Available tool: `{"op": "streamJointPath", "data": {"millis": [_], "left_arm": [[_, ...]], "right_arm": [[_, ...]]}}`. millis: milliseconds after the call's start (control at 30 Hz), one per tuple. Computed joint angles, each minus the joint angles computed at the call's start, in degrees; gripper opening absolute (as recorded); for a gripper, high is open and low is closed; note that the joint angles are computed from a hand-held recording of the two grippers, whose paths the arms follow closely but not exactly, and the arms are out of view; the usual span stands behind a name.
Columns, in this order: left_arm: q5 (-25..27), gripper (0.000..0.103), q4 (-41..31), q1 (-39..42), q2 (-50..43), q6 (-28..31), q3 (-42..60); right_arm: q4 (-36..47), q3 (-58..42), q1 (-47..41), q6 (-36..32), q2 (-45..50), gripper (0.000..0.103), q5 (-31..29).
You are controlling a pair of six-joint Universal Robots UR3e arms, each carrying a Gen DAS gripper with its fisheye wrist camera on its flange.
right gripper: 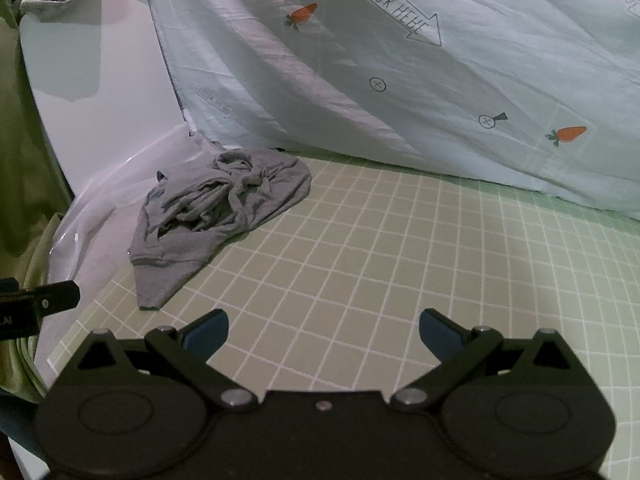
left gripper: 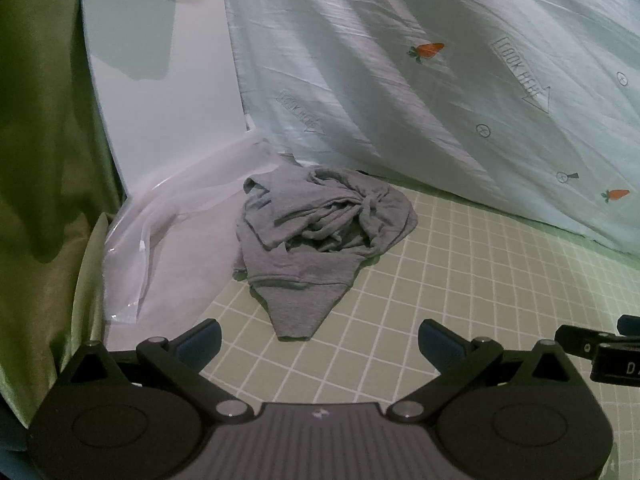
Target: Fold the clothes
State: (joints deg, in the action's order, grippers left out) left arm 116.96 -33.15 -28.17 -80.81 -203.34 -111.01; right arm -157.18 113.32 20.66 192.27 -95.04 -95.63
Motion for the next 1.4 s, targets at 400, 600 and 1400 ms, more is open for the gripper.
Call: {"op": "streamJointPath", "data": {"millis": [400, 600, 1400], "left_arm": [[-0.4, 0.103, -0.8, 0.3, -0.2, 0.1, 0.8], [-0.3, 0.103, -0.9, 0.0, -0.8, -0.1, 1.3], [-2.4, 0.103, 1.9, 7.0, -9.1, 3.2, 7.5]], "right_arm": [[-0.3, 0.9, -0.5, -0.3, -0.6, 0.103, 0.5], [-0.1, 1.3, -1.1, -0.6, -1.2, 0.103, 1.0], [-0.8, -10.7, -4.7, -4.5, 11.0, 0.103, 2.9]]}}
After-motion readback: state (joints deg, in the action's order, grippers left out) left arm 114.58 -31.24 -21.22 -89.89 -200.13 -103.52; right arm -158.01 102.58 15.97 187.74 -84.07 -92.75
